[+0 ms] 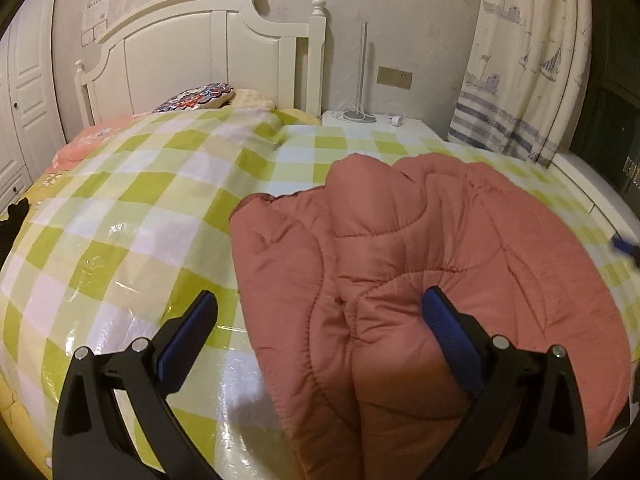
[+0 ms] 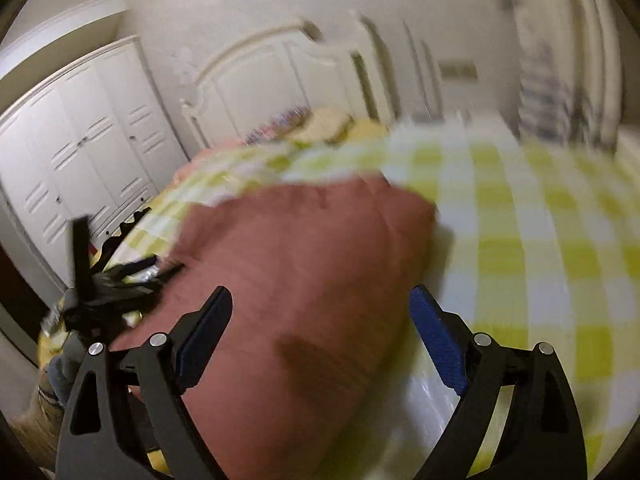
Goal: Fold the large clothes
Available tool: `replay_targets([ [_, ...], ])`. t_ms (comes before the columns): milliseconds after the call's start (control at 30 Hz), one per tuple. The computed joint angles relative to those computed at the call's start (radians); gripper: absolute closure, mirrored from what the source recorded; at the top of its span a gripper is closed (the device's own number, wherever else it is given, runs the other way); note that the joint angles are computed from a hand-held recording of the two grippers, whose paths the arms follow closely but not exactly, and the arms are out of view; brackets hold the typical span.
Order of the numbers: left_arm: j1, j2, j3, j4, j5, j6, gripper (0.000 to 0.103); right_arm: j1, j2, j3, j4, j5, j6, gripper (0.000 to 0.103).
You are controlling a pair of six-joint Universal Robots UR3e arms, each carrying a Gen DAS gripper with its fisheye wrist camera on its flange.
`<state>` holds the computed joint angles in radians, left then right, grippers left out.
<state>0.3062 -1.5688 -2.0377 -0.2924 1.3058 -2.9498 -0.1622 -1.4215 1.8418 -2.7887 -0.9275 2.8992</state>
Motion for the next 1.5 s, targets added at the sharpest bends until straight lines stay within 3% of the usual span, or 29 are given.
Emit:
replay_targets([
  [100, -0.001, -0.009, -0.01, 0.017, 0.0, -0.011, 0.002, 0.115, -0.031, 0.032, -0.119, -0.114, -0.034, 0.016],
  [167, 0.01, -0.005, -0.022, 0.018, -0.017, -0.013, 0.002, 0.23, 0.02, 0.01, -0.167, -0.274, -0.073, 0.016],
  [233, 0.016, -0.011, -0.022, 0.016, -0.018, -0.012, 0.002, 0.363, 0.159, -0.088, -0.086, -0.486, -0.125, 0.016],
  [267, 0.012, -0.016, -0.019, 0.016, -0.007, -0.011, 0.002, 0.386, 0.194, -0.089, -0.112, -0.524, -0.125, 0.015],
  [300, 0.009, -0.021, -0.018, 0.017, 0.002, -0.006, 0.002, 0.396, 0.216, -0.062, -0.185, -0.532, -0.126, 0.012],
  [567, 0.034, -0.028, -0.032, 0.031, -0.037, -0.002, 0.002, 0.424, 0.139, -0.048, -0.153, -0.575, -0.115, 0.013],
  [733, 0.044, -0.029, -0.043, 0.043, -0.053, -0.003, 0.002, 0.481, 0.044, 0.086, -0.344, -0.536, -0.151, 0.013],
  [833, 0.045, -0.029, -0.047, 0.049, -0.051, -0.001, 0.002, 0.549, 0.075, 0.088, -0.417, -0.594, -0.17, 0.013],
  [967, 0.053, -0.029, -0.056, 0.056, -0.059, 0.001, 0.002, 0.614, 0.204, -0.034, -0.232, -0.677, -0.169, 0.012],
  [1033, 0.055, -0.03, -0.06, 0.058, -0.06, 0.004, 0.002, 0.616, 0.256, -0.033, -0.285, -0.688, -0.178, 0.011],
  [1133, 0.063, -0.03, -0.066, 0.063, -0.074, 0.005, 0.002, 0.61, 0.24, -0.054, -0.228, -0.68, -0.178, 0.011],
  [1500, 0.053, -0.03, -0.067, 0.074, -0.049, 0.009, 0.002, 0.607, 0.241, -0.031, -0.263, -0.676, -0.18, 0.011],
])
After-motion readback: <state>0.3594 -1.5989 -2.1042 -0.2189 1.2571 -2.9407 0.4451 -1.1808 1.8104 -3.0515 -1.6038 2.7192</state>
